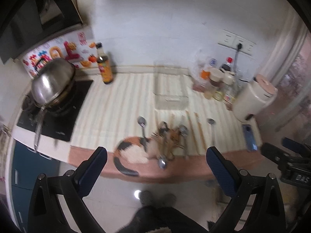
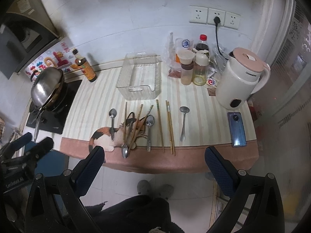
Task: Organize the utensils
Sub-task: 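Grasp a plain wooden chopstick with the left tool while the right tool grasps a green-labelled chopstick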
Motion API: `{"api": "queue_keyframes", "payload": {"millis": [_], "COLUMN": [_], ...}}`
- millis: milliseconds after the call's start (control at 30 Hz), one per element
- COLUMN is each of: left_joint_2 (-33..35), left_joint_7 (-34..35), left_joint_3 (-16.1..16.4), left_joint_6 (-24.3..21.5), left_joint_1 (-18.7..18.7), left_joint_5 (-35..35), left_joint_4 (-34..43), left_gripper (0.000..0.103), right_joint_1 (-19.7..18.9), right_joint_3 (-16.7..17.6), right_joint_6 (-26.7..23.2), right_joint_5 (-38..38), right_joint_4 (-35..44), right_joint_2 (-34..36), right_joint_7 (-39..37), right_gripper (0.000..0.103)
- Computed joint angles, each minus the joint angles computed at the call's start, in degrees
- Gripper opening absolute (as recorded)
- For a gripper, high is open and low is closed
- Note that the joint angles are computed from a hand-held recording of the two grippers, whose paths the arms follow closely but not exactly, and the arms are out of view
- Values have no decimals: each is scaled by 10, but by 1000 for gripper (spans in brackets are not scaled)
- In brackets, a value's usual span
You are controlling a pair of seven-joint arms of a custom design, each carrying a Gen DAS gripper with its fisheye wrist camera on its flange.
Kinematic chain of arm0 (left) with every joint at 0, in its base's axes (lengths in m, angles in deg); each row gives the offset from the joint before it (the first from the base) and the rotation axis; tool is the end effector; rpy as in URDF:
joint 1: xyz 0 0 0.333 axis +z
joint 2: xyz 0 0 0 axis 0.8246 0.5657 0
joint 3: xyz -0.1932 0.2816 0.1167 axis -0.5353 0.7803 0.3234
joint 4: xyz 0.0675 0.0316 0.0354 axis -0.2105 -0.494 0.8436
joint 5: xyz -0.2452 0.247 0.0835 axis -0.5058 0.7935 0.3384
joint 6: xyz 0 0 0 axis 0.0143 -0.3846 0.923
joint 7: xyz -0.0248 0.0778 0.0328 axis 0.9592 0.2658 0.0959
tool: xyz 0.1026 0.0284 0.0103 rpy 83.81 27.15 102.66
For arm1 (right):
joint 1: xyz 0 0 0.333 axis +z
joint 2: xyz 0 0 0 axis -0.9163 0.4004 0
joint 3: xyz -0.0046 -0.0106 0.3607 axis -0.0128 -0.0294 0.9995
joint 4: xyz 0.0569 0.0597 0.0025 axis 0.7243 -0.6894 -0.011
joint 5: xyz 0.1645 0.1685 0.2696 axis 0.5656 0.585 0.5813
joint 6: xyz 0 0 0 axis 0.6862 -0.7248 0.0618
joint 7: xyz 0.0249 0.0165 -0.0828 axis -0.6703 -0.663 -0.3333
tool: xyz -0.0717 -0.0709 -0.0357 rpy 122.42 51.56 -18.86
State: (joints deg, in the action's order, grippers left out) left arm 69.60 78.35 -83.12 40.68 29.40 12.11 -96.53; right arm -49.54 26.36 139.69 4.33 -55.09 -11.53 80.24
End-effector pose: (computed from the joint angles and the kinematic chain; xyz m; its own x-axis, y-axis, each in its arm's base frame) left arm 0.3960 -0.3805 0.6694 0.1056 -0.9941 0.0237 -0.8349 -0.1015 -0.5410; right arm 0.4379 0.1952 0.6780 0.0833 -0.9901 -0.1128 -0.9078 -0.0287 -0.4184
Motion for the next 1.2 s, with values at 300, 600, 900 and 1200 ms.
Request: {"api": "queue_keyframes", "payload": {"millis": [300, 600, 900, 1200], "left_joint_2": [59, 135, 283, 376], "left_joint_7": [-61, -38, 106, 186], "left_joint_3": [20, 45, 65, 84], "left_joint_6": [-54, -3, 48, 22], "left_joint_1": [-3, 6, 28, 26], "left_joint_5": [80, -6, -141, -187], "left_joint_4": [-10, -16, 74, 160], "left_gripper": [103, 97, 50, 28], "right_joint_1": [-18, -30, -30, -19], "right_joint_3": [-12, -36, -37, -44], "right_joint_6": [71, 108, 104, 68], "right_joint_5": [-29, 59, 68, 43], "right_joint_4": [-43, -68, -25, 85], "right_joint_2": [60, 150, 242, 362], "right_joint_7": [38, -17, 2, 37], "right_gripper": [95, 41, 40, 34]}}
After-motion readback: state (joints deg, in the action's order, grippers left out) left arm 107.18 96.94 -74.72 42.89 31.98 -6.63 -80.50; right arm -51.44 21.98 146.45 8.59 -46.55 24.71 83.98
